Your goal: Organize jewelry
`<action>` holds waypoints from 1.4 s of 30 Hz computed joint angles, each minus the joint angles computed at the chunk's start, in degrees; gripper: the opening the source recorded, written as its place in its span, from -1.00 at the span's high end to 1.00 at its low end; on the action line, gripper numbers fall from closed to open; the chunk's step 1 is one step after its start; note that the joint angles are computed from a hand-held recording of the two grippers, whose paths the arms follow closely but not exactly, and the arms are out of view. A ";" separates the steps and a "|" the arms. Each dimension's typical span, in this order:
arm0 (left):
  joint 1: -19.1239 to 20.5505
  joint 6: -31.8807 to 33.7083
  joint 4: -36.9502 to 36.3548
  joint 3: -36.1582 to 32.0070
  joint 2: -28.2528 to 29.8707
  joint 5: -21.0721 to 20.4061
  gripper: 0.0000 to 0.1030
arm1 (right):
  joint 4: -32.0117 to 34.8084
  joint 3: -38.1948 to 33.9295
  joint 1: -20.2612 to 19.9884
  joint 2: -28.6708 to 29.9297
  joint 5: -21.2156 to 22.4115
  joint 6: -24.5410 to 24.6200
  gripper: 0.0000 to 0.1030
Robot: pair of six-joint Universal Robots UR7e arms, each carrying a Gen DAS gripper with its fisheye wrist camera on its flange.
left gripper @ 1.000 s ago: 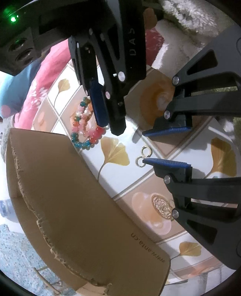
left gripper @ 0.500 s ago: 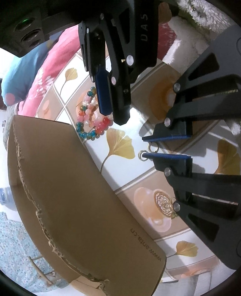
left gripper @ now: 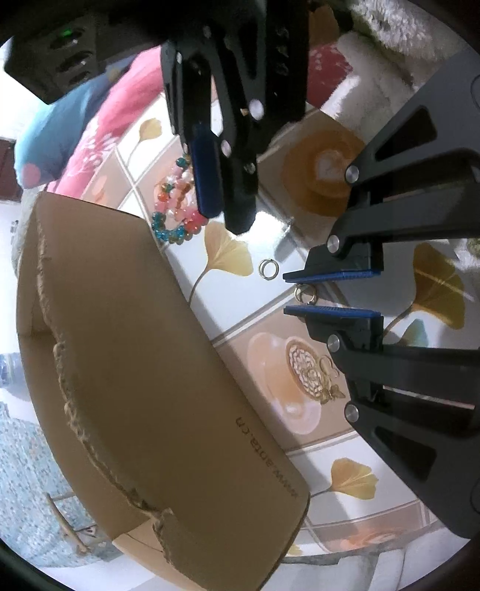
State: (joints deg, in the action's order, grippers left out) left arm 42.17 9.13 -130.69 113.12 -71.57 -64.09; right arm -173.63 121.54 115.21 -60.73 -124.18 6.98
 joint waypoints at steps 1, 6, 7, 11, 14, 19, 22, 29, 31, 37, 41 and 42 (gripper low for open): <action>0.04 0.44 -0.29 0.10 -0.29 -0.59 0.78 | 0.24 -0.17 0.13 0.22 -0.16 -0.31 0.49; 0.03 1.21 0.20 0.62 -1.24 -0.97 0.68 | 1.97 -1.13 0.40 0.96 -0.28 -0.93 0.49; 0.05 1.29 0.36 0.68 -1.29 -0.89 0.68 | 2.53 -1.24 0.36 0.99 -0.21 -0.89 0.49; 0.27 1.82 0.64 0.80 -1.32 -0.53 0.68 | 4.10 -1.62 0.29 1.14 -0.19 -0.71 0.49; 0.68 2.09 1.22 0.55 -1.63 -1.34 0.68 | 4.63 -1.77 0.35 1.12 -0.40 -1.07 0.49; 0.84 3.20 1.27 0.22 -1.25 -1.71 0.68 | 4.78 -2.21 0.29 1.52 -0.54 -1.25 0.49; 0.84 3.58 0.95 0.29 -1.11 -1.71 0.68 | 4.94 -2.32 0.17 1.68 -0.50 -1.42 0.49; 0.81 4.50 0.16 0.78 -1.37 -1.57 0.68 | 4.37 -2.53 0.17 2.30 -0.45 -2.16 0.49; 0.76 4.79 -0.10 0.89 -1.39 -1.42 0.71 | 4.30 -2.49 0.18 2.29 -0.47 -2.30 0.49; 0.80 4.37 -0.66 1.22 -1.59 -0.40 0.92 | 4.57 -2.81 0.43 2.48 -0.71 -3.56 0.49; 1.00 4.01 -0.48 1.26 -1.89 0.06 0.92 | 4.36 -3.49 1.08 3.59 -1.92 -5.83 0.49; 1.02 3.97 -0.40 1.24 -1.93 0.17 0.92 | 4.40 -3.74 1.23 3.99 -2.27 -6.44 0.49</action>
